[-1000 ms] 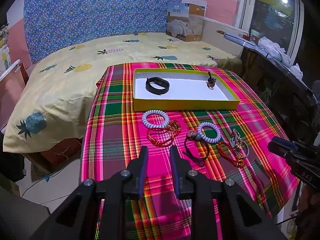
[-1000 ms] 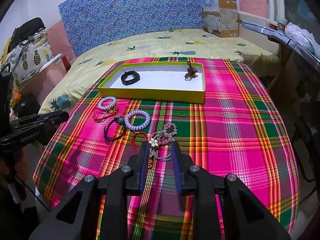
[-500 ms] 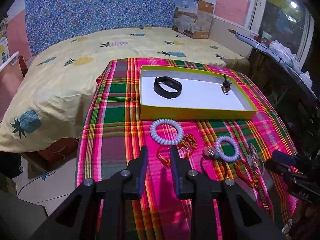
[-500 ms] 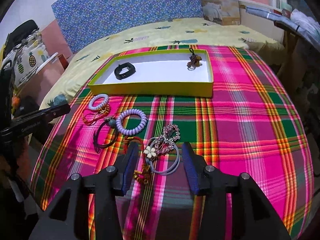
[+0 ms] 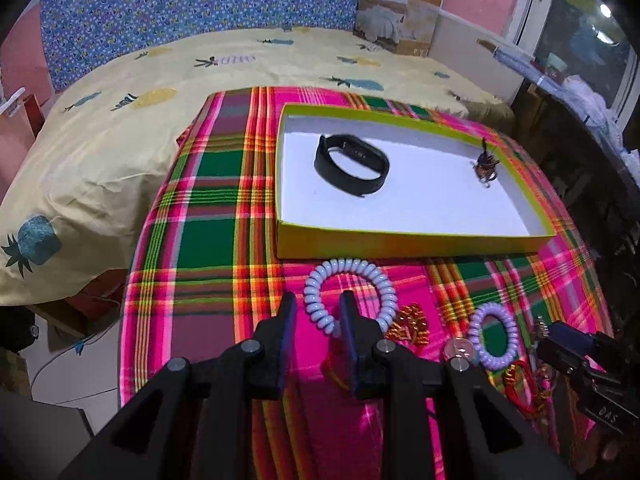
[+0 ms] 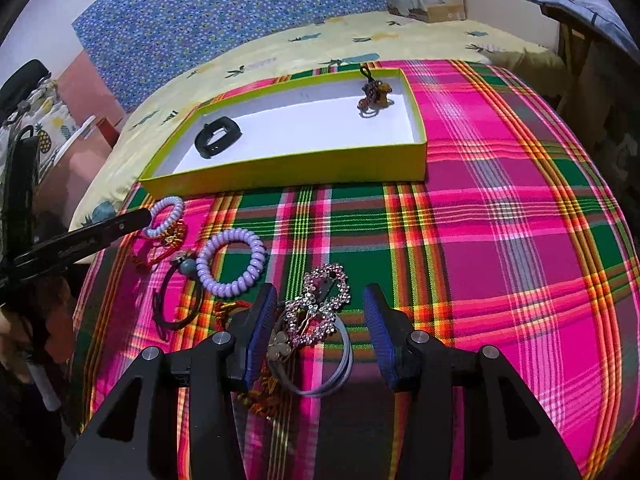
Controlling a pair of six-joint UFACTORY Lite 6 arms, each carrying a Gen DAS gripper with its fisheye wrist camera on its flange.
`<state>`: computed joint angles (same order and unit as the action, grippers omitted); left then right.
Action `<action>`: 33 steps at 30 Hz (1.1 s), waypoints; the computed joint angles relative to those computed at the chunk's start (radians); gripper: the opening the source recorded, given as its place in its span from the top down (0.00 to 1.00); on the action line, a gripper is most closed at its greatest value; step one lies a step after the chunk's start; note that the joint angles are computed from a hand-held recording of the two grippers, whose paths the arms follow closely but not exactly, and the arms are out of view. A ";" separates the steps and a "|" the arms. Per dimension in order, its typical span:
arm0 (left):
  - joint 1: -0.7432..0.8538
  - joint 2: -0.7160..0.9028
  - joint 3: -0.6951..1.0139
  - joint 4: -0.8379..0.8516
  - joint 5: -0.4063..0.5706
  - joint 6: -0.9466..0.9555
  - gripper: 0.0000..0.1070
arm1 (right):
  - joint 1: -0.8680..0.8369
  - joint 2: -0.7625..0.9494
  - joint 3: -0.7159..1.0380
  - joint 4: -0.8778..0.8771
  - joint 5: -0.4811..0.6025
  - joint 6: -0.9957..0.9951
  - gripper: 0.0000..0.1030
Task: Organize jewelry
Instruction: 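Grasp the rhinestone hair clip with the right tool, then grasp the white coil bracelet with the left tool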
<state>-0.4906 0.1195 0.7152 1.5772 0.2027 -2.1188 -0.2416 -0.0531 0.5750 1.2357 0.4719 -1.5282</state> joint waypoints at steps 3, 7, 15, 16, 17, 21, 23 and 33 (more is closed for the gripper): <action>-0.012 0.035 0.028 -0.055 0.018 0.060 0.79 | 0.024 -0.002 -0.004 0.014 -0.029 -0.011 0.57; -0.049 0.074 0.073 -0.161 0.080 0.184 0.79 | 0.060 -0.013 -0.010 0.008 -0.069 -0.010 0.66; -0.059 0.095 0.091 -0.122 0.104 0.162 0.90 | 0.055 -0.012 -0.008 0.047 -0.051 -0.068 0.67; -0.056 0.090 0.087 -0.109 0.102 0.150 0.90 | 0.045 -0.013 -0.006 0.050 -0.040 -0.073 0.67; -0.055 0.083 0.079 -0.086 0.098 0.125 0.90 | 0.038 -0.016 -0.005 0.053 -0.032 -0.077 0.67; -0.051 0.034 0.045 -0.006 0.087 0.047 0.91 | -0.016 -0.025 0.010 0.050 0.037 -0.088 0.67; -0.052 0.003 0.027 0.012 0.084 0.029 0.91 | -0.044 -0.031 0.021 0.043 0.075 -0.087 0.67; -0.079 -0.141 -0.014 -0.129 0.106 0.167 0.91 | -0.160 -0.069 0.075 0.008 0.251 -0.055 0.67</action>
